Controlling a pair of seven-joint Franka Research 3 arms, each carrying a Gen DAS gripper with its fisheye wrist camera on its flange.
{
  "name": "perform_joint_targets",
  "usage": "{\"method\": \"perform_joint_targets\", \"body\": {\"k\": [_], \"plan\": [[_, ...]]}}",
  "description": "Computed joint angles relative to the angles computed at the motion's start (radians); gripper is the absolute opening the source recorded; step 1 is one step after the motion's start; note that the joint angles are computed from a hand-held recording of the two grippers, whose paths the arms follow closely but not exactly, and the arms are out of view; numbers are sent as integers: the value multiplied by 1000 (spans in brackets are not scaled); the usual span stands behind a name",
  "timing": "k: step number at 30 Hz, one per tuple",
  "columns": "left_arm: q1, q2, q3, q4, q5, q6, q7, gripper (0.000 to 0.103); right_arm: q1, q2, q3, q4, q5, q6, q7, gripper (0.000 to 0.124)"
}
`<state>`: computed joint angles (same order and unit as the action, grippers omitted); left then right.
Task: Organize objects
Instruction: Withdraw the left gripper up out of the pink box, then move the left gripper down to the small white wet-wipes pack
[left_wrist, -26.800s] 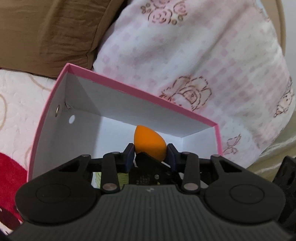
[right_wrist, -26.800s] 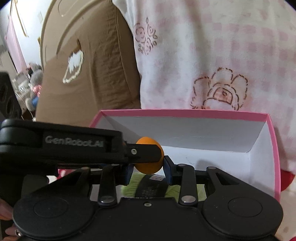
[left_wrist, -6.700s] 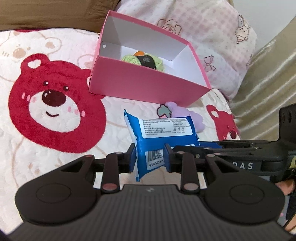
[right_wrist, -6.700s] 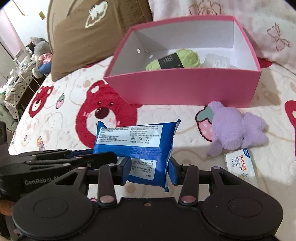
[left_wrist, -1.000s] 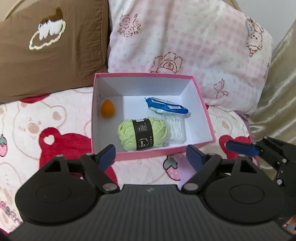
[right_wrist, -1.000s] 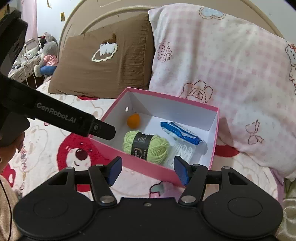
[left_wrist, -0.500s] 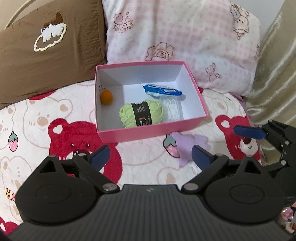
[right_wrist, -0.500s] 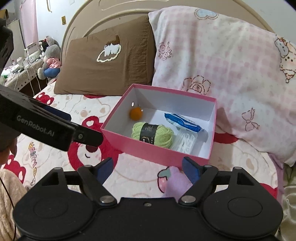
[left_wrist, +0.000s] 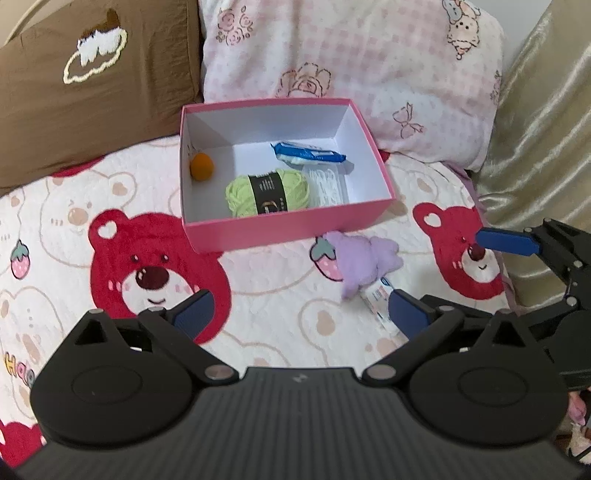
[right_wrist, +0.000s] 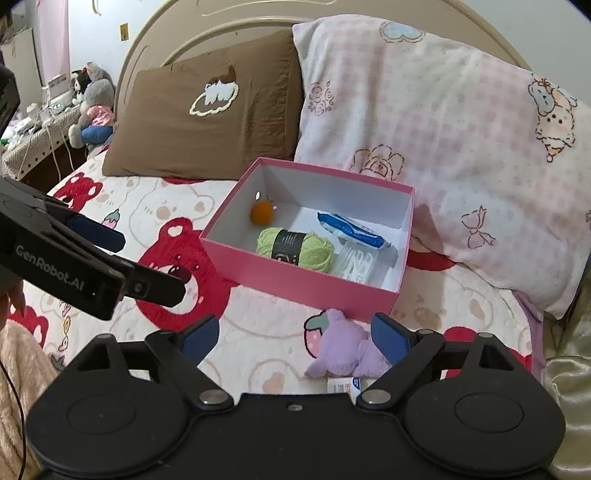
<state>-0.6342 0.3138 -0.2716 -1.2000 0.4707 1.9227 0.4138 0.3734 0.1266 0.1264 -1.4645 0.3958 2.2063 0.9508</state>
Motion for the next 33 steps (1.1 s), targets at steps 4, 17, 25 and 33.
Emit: {"method": "perform_joint_targets", "body": {"k": [4,17,25,33], "plan": [[9,-6,-10,-19,-39,13,1,102,-1,-14,-1,-11,-8,-17,-11,92],[8,-13,-29,-47,-118,18,26,102,-26,-56,-16,-24,27,-141,-137,92],[-4,-11,-40,-81,-131,67,-1,102,-66,-78,-40,-47,64,-236,-193,92],[-25,23,-44,-69,-140,82,2,102,-102,-69,-58,-42,91,-314,-248,92]]}}
